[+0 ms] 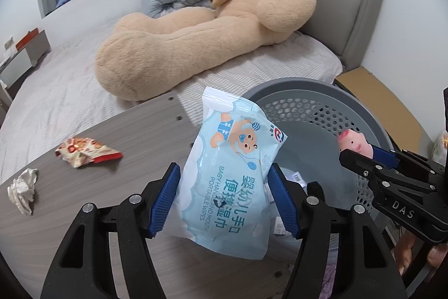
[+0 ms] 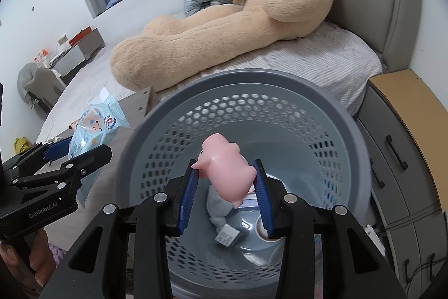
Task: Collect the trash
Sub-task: 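Carry the pink pig toy and blue wipes packet over the wastebasket, then open both grippers to drop the pig toy and wipes into the wastebasket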
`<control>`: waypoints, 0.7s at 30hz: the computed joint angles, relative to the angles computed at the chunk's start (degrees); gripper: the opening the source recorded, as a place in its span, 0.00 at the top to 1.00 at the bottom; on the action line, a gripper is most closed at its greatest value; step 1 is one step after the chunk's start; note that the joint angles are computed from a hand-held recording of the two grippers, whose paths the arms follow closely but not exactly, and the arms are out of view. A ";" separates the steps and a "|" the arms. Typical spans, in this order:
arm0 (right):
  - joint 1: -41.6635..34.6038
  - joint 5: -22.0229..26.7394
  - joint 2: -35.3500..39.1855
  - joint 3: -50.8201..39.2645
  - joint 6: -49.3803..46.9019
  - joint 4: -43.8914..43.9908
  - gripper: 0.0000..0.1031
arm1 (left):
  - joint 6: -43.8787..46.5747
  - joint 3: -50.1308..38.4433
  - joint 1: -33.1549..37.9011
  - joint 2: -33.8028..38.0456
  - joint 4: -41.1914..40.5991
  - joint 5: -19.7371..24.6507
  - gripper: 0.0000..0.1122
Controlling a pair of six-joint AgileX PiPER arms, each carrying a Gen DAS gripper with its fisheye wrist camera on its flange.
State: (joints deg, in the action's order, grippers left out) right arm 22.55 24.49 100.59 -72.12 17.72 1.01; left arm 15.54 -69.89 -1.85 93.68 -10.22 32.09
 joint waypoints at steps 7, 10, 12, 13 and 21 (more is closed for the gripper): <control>-3.33 -0.32 0.33 1.34 -5.93 5.56 0.63 | -4.26 -2.27 -4.48 2.89 3.54 0.49 0.44; -4.24 -0.11 0.65 1.36 -8.33 7.55 0.62 | -5.90 -2.85 -5.61 3.59 5.17 0.46 0.44; -4.55 -0.30 0.53 1.75 -9.14 8.37 0.62 | -6.43 -3.45 -6.07 4.10 5.46 0.80 0.43; -4.72 -0.41 0.50 1.86 -9.44 8.66 0.62 | -6.26 -3.96 -6.17 4.52 5.21 1.13 0.43; -5.69 -1.05 0.06 2.66 -10.36 9.54 0.60 | -6.87 -4.97 -6.58 5.13 5.53 1.77 0.39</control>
State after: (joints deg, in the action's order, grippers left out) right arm 16.86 23.45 100.64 -69.46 7.35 10.55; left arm 8.67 -74.85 -8.43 98.81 -4.69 33.86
